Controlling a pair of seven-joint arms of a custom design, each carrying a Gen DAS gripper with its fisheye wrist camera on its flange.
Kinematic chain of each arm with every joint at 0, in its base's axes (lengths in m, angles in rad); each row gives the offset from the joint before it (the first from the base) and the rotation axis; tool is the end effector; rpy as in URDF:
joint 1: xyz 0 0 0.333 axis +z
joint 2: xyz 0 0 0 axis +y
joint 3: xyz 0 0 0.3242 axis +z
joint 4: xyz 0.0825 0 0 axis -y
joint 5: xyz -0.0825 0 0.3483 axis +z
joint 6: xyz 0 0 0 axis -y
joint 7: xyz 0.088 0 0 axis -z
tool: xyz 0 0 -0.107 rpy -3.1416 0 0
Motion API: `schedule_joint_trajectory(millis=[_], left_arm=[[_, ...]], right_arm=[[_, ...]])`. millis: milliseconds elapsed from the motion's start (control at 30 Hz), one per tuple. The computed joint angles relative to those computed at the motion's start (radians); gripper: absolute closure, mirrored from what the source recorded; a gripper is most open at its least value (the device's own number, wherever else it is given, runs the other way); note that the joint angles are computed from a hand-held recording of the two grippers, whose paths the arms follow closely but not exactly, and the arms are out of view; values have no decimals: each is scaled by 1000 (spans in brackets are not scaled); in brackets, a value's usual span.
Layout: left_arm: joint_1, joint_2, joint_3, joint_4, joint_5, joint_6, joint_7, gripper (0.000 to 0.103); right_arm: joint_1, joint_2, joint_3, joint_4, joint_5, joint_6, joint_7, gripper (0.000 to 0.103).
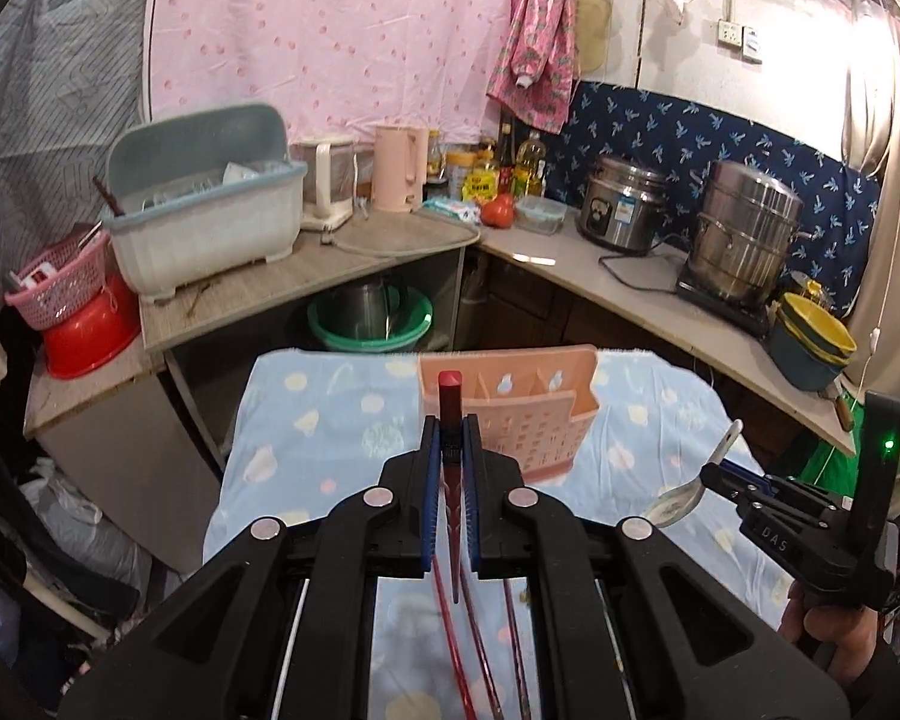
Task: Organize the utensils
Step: 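Lift red chopstick and white spoon, carrying both over the pink holder, then open both grippers to drop chopstick and spoon into the pink holder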
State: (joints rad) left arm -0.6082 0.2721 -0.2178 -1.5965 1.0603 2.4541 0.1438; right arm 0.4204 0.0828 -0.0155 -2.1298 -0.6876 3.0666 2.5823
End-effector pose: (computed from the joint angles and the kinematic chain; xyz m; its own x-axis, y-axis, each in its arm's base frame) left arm 0.4573 -0.4689 0.5628 -0.0748 -0.9921 0.1003 -0.5580 -0.0417 -0.8288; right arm 0.4993 0.2693 0.4883 0.1521 -0.9649 -0.2142 -0.6756 0.0567 -0.7351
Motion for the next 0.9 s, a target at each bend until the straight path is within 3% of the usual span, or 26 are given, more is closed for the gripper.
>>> schedule_joint_trajectory(millis=[233,367,500,600,833,900], left_arm=[[-24,109,42,240,23,-42,110,96],[-45,197,89,414,11,-47,174,96],[-62,292,134,574,-42,-41,240,96],[-71,373,158,687,-101,-54,305,96],[-67,459,199,726,-243,-48,363,96],[-72,464,214,711,-256,-50,352,93]], right_arm=[[-13,97,12,162,195,-22,-206,92],[20,167,-22,284,253,-57,-279,92],[35,247,-33,403,343,-92,-369,92],[15,314,-2,485,446,-126,-464,92],[46,430,-21,601,572,-198,-570,92],[71,441,-52,602,580,-193,-569,90]])
